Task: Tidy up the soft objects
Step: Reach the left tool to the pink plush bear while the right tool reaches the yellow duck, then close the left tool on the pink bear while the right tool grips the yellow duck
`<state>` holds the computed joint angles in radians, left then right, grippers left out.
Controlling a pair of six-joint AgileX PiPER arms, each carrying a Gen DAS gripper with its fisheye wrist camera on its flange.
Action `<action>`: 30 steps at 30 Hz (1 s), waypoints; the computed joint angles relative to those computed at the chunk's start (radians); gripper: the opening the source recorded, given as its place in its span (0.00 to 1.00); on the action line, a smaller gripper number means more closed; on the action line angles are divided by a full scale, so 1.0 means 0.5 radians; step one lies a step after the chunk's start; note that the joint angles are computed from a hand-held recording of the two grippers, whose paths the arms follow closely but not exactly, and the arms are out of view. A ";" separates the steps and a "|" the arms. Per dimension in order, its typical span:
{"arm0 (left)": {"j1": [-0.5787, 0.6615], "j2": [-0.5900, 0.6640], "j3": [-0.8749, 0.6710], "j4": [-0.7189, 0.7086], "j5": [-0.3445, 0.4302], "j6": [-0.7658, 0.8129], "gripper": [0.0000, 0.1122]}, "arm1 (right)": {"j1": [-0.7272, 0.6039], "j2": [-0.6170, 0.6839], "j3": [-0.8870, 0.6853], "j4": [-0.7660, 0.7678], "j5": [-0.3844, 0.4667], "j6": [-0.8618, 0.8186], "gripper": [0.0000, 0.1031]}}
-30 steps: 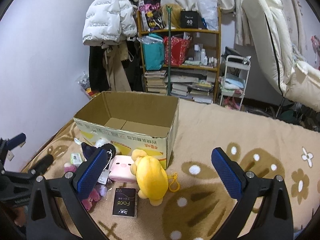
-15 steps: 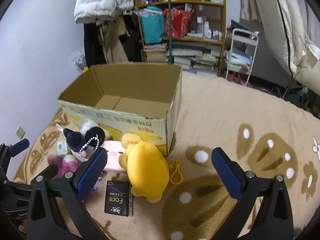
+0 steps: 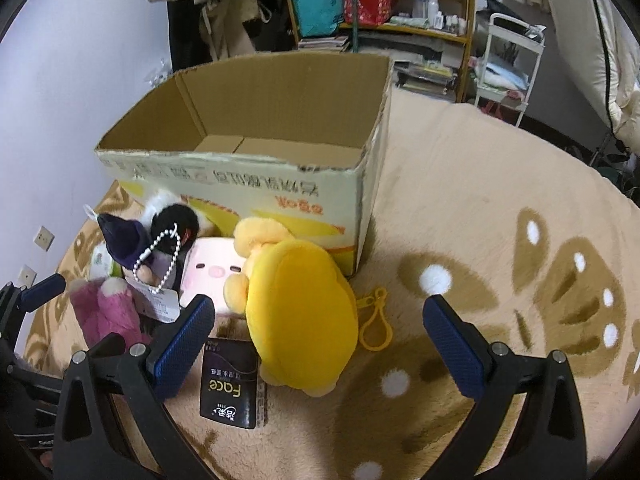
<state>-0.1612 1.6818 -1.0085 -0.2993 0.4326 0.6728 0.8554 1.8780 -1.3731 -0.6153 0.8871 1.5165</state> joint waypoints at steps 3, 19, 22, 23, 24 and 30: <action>0.008 0.036 -0.032 -0.003 0.053 -0.019 0.89 | -0.021 0.021 -0.002 0.031 -0.033 -0.040 1.00; 0.037 0.169 -0.144 -0.042 0.312 -0.007 0.63 | -0.087 0.054 0.026 0.158 -0.126 -0.149 0.78; 0.049 0.201 -0.173 -0.059 0.377 -0.006 0.49 | -0.115 0.041 0.061 0.203 -0.184 -0.183 0.75; 0.052 0.203 -0.175 -0.066 0.383 -0.002 0.47 | -0.118 0.040 0.071 0.202 -0.195 -0.181 0.73; 0.057 0.199 -0.172 -0.080 0.383 0.010 0.44 | -0.124 0.037 0.080 0.203 -0.211 -0.185 0.72; 0.072 0.169 -0.149 -0.117 0.375 0.035 0.38 | -0.136 0.019 0.126 0.239 -0.342 -0.227 0.52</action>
